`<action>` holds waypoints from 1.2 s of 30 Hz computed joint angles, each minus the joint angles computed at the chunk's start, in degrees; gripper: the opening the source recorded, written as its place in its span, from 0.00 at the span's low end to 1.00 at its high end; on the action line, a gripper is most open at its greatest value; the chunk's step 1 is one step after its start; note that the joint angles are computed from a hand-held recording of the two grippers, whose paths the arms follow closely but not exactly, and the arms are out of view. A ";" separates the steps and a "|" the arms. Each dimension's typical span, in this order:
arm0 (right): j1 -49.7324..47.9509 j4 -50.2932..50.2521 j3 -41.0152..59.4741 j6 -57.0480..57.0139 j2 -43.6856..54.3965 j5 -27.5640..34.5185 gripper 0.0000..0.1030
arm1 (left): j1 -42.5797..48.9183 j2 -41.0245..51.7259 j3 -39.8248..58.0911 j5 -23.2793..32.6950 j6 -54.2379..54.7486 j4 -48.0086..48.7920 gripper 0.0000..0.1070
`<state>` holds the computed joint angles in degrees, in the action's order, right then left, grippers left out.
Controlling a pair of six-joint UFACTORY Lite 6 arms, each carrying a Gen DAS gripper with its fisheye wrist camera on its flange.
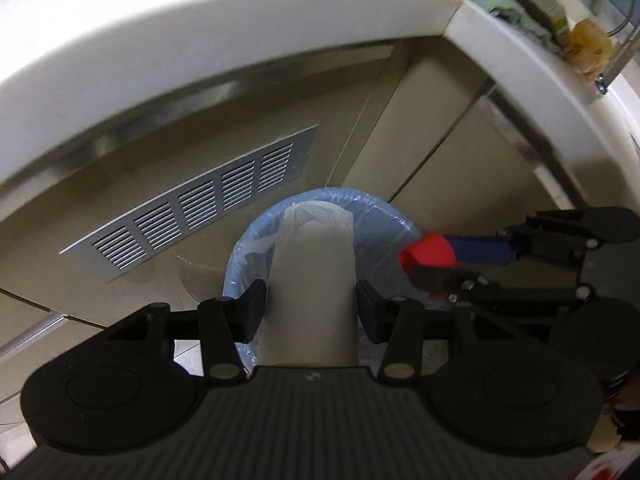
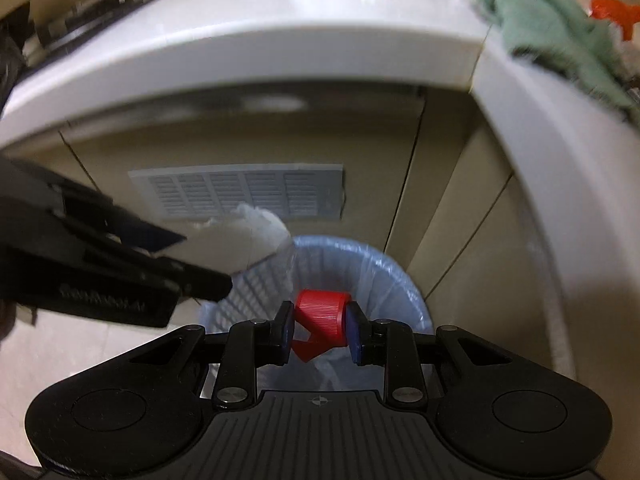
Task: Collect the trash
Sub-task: 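Carry the cap and cup over the wastebasket and open both tools to drop them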
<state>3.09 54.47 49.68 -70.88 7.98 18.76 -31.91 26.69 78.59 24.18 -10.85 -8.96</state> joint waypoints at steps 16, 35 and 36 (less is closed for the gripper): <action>0.60 -0.53 4.53 -1.47 12.36 -3.74 0.27 | -0.51 12.66 10.78 3.33 -1.95 -1.37 0.42; 0.54 0.22 5.43 -1.47 14.72 -4.38 0.27 | -0.47 12.60 10.17 2.93 -4.75 1.05 0.49; 0.57 0.35 5.47 -1.50 14.72 -4.29 0.27 | -0.36 12.38 9.90 2.86 -4.99 1.44 0.49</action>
<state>3.65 54.82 55.15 -72.38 22.71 14.47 -32.27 39.07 88.50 27.04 -15.85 -7.52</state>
